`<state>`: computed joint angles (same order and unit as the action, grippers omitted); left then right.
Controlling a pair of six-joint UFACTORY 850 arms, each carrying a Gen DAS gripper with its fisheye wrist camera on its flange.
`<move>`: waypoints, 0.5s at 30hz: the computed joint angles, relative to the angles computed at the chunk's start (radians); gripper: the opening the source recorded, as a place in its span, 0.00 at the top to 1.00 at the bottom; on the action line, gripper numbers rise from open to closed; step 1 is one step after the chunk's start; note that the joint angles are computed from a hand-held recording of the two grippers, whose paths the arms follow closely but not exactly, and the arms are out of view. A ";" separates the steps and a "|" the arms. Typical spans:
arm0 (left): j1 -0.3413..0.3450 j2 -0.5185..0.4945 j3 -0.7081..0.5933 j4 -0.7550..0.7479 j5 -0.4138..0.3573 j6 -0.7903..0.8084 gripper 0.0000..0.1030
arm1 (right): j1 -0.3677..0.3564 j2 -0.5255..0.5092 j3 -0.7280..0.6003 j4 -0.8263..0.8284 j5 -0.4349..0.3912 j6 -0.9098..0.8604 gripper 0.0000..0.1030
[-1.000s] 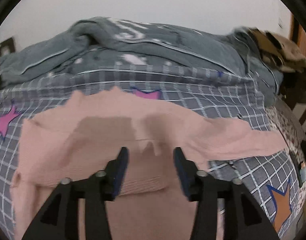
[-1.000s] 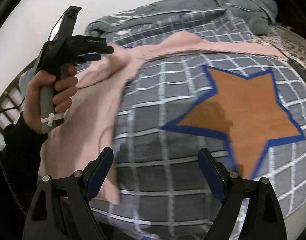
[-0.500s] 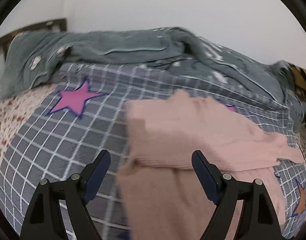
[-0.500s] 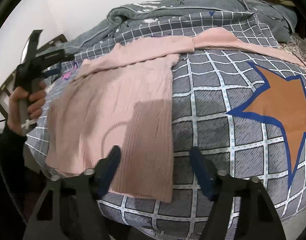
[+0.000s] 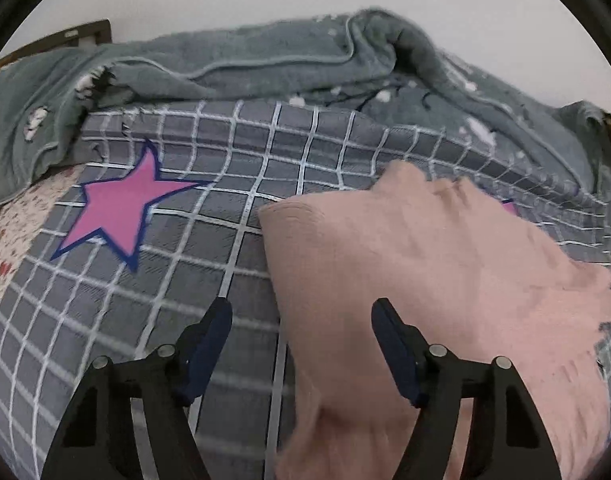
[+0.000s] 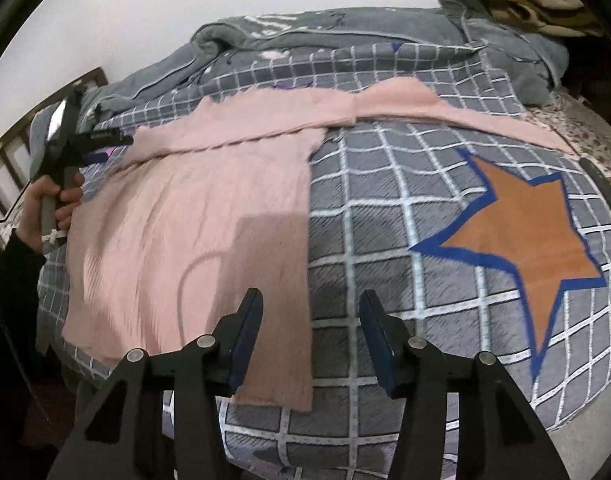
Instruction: Fold small clothes
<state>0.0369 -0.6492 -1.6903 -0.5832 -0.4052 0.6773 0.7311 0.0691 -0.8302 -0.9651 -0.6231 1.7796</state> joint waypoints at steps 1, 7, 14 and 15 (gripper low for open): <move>-0.003 -0.026 -0.035 0.021 -0.026 -0.021 0.33 | -0.003 -0.003 -0.005 0.003 -0.009 -0.001 0.51; 0.007 -0.075 -0.094 -0.092 0.003 0.064 0.85 | -0.044 -0.048 -0.045 0.040 -0.022 -0.031 0.51; 0.051 -0.091 -0.097 -0.255 -0.045 0.131 0.85 | -0.082 -0.081 -0.067 0.014 0.010 -0.035 0.51; 0.044 -0.071 -0.066 -0.240 0.006 0.119 0.85 | -0.087 -0.085 -0.072 0.011 0.009 -0.039 0.51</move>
<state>0.0812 -0.7197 -1.7567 -0.8231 -0.3995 0.7963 0.6442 -0.0163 -0.9025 -0.9542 -0.6138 1.7402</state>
